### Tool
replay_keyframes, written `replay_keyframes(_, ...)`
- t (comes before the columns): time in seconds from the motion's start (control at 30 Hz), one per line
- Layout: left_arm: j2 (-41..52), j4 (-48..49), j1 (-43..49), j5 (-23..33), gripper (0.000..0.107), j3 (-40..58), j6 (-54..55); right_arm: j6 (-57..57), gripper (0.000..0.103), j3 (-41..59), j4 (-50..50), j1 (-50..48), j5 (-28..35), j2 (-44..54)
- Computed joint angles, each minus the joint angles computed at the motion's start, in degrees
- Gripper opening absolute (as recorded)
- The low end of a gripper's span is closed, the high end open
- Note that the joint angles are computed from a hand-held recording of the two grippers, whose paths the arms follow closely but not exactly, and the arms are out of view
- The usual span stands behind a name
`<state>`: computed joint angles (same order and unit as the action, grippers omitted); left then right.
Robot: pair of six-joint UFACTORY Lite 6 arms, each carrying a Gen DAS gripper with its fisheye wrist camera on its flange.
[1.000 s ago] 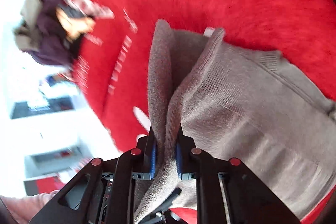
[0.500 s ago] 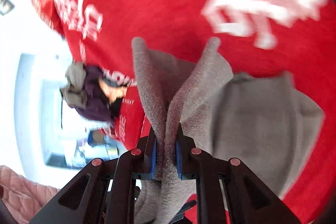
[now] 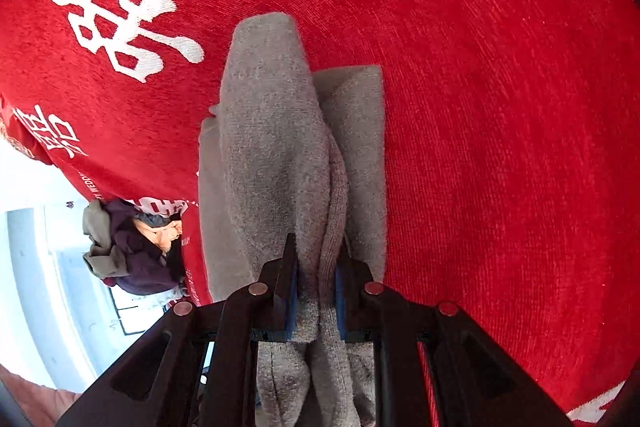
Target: Fold small clothes
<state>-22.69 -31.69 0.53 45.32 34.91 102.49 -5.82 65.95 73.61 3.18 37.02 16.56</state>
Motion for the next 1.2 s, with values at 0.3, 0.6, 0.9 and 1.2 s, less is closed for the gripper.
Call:
replay_keyframes(0.3, 9.58, 3.72, 14.12, 19.82, 0.085, 18.28, -3.61, 22.7, 0.055, -4.19, -19.24, 2.8, 3.48, -15.21)
replay_keyframes(0.6, 44.38, 12.99, 14.41, 21.3, 0.085, 47.81, -37.34, 28.32, 0.015, -12.31, -14.81, 12.55, -2.27, -20.48)
replay_keyframes(0.9, 50.09, 19.96, 17.78, 13.9, 0.085, 44.63, -32.51, 39.12, 0.014, -13.16, -25.12, 18.99, -4.34, -21.07)
replay_keyframes(1.2, 48.89, 19.86, 20.66, 16.28, 0.085, 45.25, -32.85, 50.22, 0.047, -8.75, -37.39, 19.11, 3.6, -21.74)
